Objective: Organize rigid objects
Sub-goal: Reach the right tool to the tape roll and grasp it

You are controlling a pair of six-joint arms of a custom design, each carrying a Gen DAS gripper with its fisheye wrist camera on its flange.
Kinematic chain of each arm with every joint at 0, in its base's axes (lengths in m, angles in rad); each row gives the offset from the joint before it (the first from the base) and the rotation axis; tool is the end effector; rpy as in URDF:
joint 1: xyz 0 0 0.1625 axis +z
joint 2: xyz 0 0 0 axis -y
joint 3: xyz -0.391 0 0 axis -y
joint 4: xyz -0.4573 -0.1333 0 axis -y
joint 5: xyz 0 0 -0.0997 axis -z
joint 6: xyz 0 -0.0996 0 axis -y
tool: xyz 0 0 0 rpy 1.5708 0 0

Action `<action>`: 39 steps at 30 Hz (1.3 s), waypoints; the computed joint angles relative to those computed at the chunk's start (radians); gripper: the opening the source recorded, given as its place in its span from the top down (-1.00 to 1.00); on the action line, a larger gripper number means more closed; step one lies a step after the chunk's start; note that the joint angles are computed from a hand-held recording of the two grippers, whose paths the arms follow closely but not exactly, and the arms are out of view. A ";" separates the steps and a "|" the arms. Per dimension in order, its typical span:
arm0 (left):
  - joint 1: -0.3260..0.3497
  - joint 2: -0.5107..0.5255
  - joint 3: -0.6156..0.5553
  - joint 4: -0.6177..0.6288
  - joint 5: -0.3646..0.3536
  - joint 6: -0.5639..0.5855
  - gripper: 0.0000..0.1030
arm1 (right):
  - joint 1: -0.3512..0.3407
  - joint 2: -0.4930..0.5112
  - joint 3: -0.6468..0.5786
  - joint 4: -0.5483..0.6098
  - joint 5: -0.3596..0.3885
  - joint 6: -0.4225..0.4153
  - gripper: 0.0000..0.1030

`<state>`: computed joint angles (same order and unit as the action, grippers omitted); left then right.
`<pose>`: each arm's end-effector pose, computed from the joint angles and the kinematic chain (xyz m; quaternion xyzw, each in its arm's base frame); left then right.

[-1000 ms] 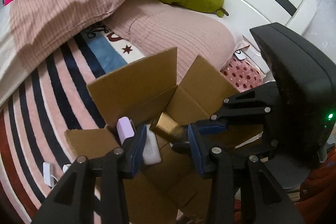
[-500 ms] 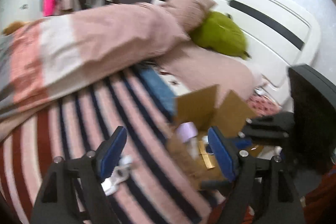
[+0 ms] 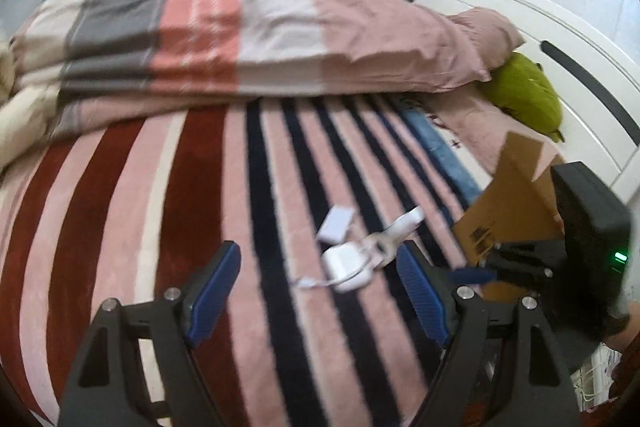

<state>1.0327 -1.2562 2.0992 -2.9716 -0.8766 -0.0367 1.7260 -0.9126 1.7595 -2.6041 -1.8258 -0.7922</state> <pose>-0.1129 -0.5735 0.1807 0.1336 0.8990 -0.3410 0.2402 0.2086 -0.6332 0.0530 0.4400 -0.8842 0.0480 0.1491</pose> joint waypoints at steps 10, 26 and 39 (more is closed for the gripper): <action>0.050 -0.026 0.063 -0.042 -0.034 -0.034 -0.51 | -0.060 0.184 -0.084 -0.304 -0.146 0.038 0.04; 0.031 -0.018 0.058 -0.035 -0.036 -0.039 -0.51 | -0.070 0.182 -0.063 -0.348 -0.104 -0.010 0.82; 0.019 -0.034 0.064 -0.026 -0.015 -0.038 -0.51 | -0.077 0.212 -0.092 -0.385 -0.085 0.014 0.92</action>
